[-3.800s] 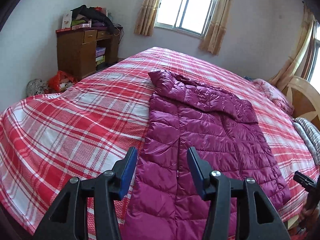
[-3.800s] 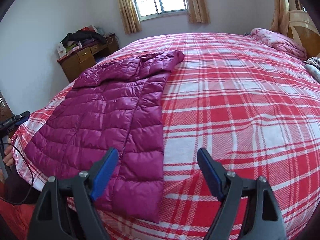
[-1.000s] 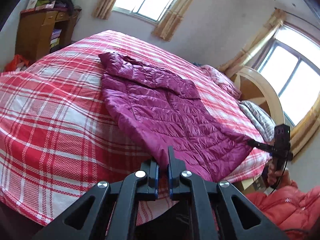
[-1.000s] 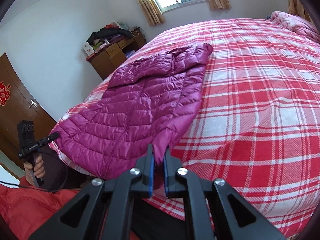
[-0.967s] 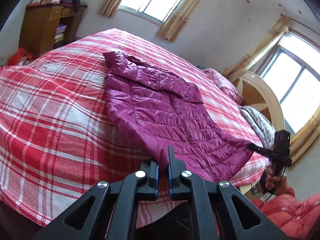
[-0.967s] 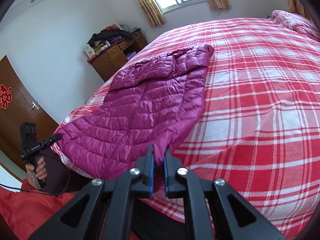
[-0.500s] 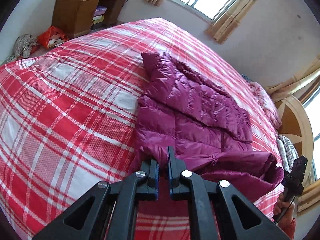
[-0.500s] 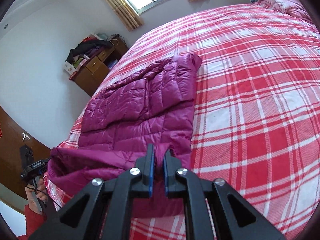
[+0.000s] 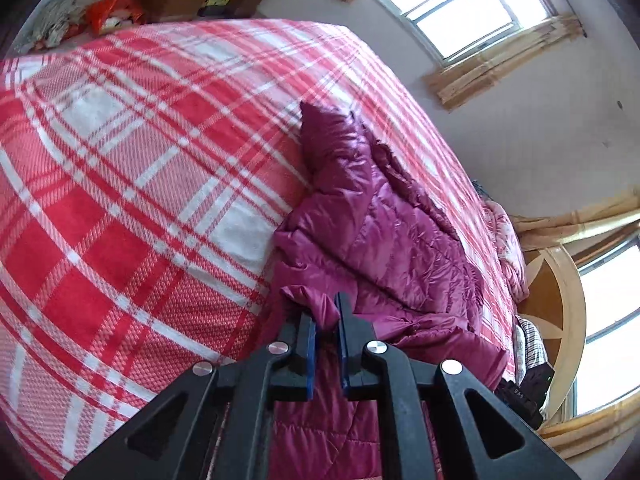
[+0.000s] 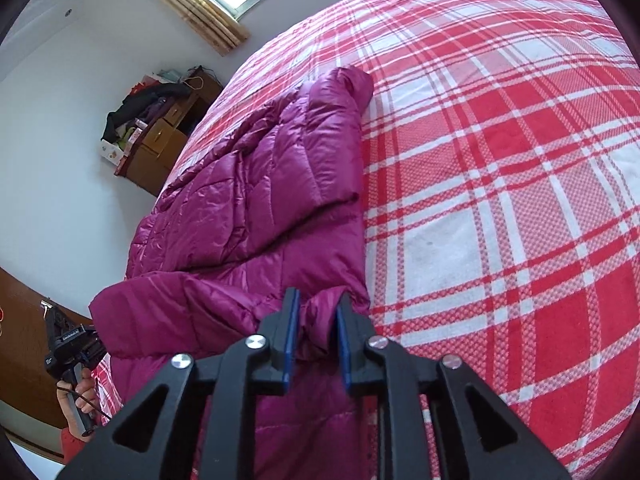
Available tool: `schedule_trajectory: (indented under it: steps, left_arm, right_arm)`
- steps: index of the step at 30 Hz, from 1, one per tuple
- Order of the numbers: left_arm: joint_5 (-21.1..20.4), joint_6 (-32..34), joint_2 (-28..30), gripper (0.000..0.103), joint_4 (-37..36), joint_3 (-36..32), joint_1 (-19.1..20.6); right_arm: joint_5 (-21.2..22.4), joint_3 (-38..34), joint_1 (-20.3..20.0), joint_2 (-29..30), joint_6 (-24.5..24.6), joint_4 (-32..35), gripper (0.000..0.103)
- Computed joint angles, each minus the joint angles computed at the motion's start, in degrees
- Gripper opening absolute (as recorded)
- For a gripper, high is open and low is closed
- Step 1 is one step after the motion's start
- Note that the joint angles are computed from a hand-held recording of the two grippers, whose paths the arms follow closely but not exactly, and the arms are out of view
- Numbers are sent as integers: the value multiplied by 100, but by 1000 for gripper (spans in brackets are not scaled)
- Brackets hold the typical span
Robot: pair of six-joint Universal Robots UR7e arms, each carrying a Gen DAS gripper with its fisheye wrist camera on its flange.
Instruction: Fold large clothes
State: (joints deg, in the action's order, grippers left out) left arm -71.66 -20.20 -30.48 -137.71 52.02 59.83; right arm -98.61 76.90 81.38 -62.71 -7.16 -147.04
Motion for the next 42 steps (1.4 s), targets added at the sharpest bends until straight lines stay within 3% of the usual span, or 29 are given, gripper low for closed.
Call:
schedule_trajectory:
  steps: [1, 3, 6, 10, 12, 14, 17, 19, 21, 25, 28, 31, 35, 38, 39, 41, 42]
  left_arm:
    - [103, 255, -103, 10, -104, 124, -56]
    - [362, 752, -261, 11, -323, 345, -177]
    - [539, 1165, -512, 13, -732, 742, -283]
    - [510, 1487, -565, 19, -724, 818, -337]
    - [117, 1329, -488, 31, -768, 739, -267]
    - [-300, 957, -419, 54, -905, 634, -162]
    - [-389, 510, -404, 63, -1445, 613, -113]
    - [-170, 425, -406, 64, -1542, 543, -130]
    - [290, 748, -450, 66, -1659, 594, -227]
    - [821, 1664, -607, 85, -1756, 982, -399]
    - [1366, 2208, -453, 85, -1767, 1056, -438]
    - [1812, 2341, -152, 85, -1516, 835, -390]
    - [1859, 2075, 122, 85, -628, 418, -277]
    - [1759, 2003, 214, 85, -750, 339, -225]
    - [1619, 1983, 185, 82, -905, 403, -212]
    - [1211, 2002, 85, 50, -1189, 571, -185]
    - [1142, 2057, 57, 45, -1258, 623, -199]
  right_arm:
    - [75, 94, 6, -92, -80, -211, 61]
    - [354, 408, -7, -333, -278, -900, 86]
    - [726, 813, -29, -624, -636, -1634, 88]
    - [194, 758, 205, -481, -1322, -1315, 88]
    - [-87, 638, 317, -289, -1604, -1126, 88]
    - [-294, 528, 385, -89, -1816, -1074, 88]
    - [-466, 490, 390, 101, -1990, -1086, 87]
    - [-765, 478, 423, 239, -2087, -1222, 87]
    - [-905, 494, 429, 317, -2182, -1388, 87]
    - [-593, 690, 376, 138, -2104, -1680, 88]
    - [-352, 959, 334, -74, -1982, -2038, 97]
    - [-403, 1052, 320, -165, -1869, -2096, 97]
    - [-704, 1208, 339, -227, -1886, -2329, 97]
    - [-718, 1338, 284, -333, -1845, -2421, 97]
    - [-677, 1373, 249, -377, -1798, -2399, 97]
    - [-586, 1360, 189, -430, -1705, -2207, 97]
    - [-584, 1326, 177, -422, -1712, -2110, 97]
